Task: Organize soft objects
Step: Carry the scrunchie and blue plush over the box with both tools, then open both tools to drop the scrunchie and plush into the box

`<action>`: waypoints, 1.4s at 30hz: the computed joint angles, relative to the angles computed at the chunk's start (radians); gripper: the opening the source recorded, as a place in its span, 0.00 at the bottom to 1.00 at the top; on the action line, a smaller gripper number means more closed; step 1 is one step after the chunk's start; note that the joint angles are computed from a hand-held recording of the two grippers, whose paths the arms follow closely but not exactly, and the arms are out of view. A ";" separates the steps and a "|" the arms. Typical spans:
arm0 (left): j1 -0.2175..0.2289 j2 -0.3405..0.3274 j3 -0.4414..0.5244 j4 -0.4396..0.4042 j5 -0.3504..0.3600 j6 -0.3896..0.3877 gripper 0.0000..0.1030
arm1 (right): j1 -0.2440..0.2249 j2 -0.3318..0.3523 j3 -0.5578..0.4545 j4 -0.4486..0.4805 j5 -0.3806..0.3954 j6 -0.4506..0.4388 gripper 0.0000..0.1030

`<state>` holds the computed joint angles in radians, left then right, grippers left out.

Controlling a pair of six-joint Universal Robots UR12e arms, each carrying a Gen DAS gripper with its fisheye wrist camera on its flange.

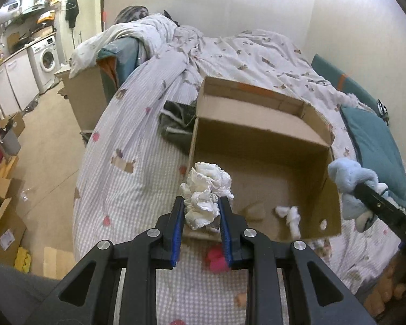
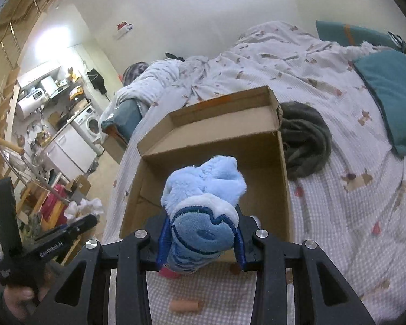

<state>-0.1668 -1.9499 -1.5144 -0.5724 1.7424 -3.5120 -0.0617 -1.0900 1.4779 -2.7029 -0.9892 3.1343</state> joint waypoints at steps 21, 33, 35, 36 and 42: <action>-0.007 -0.164 0.172 -0.154 -0.088 0.054 0.22 | 0.030 0.096 -0.120 0.158 -0.119 -0.053 0.40; -0.020 -0.166 0.152 -0.077 -0.048 0.086 0.22 | 0.054 0.115 -0.148 0.245 -0.157 -0.130 0.41; -0.023 -0.167 0.152 -0.067 -0.031 0.097 0.22 | 0.054 0.117 -0.150 0.251 -0.159 -0.128 0.41; -0.024 -0.168 0.152 -0.065 -0.024 0.099 0.22 | 0.054 0.118 -0.151 0.251 -0.160 -0.126 0.41; -0.018 -0.169 0.159 -0.096 -0.025 0.071 0.30 | 0.054 0.122 -0.157 0.265 -0.162 -0.122 0.42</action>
<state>-0.1853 -2.1193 -1.3554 -0.6684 1.7170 -3.4413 -0.0081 -0.9679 1.3212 -2.4383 -1.1516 3.0124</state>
